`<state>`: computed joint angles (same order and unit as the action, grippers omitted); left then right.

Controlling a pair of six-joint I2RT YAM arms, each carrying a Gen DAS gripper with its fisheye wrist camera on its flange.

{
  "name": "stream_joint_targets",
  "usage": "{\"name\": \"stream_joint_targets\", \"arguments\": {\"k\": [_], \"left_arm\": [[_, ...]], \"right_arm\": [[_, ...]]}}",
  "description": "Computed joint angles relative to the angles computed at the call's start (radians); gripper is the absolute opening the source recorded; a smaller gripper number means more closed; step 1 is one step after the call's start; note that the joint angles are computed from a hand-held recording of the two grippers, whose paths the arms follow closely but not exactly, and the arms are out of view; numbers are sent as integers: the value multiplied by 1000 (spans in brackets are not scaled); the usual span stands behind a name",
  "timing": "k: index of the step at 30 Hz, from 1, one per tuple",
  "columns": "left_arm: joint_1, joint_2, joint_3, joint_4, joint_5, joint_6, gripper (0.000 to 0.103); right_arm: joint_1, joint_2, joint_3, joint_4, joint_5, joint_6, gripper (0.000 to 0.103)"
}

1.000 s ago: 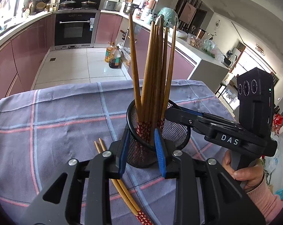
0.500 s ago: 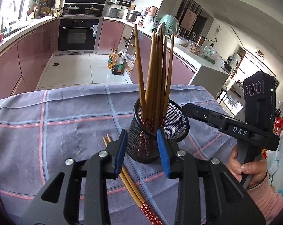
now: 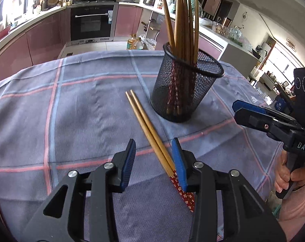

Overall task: Organize utensils
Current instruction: 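Move the right gripper back toward the last chopstick pair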

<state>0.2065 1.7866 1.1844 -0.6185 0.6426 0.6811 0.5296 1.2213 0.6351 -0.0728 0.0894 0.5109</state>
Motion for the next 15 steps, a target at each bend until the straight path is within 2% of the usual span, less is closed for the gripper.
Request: {"name": "stream_joint_targets", "arguments": {"k": [10,15], "left_arm": [[-42,-22,-102,131,-93,-50,36],[-37,-23,-97,121,-90,-50,34]], "right_arm": [[63,94,17,21,23,39,40],[71,125,37,19,23,35,41]]}}
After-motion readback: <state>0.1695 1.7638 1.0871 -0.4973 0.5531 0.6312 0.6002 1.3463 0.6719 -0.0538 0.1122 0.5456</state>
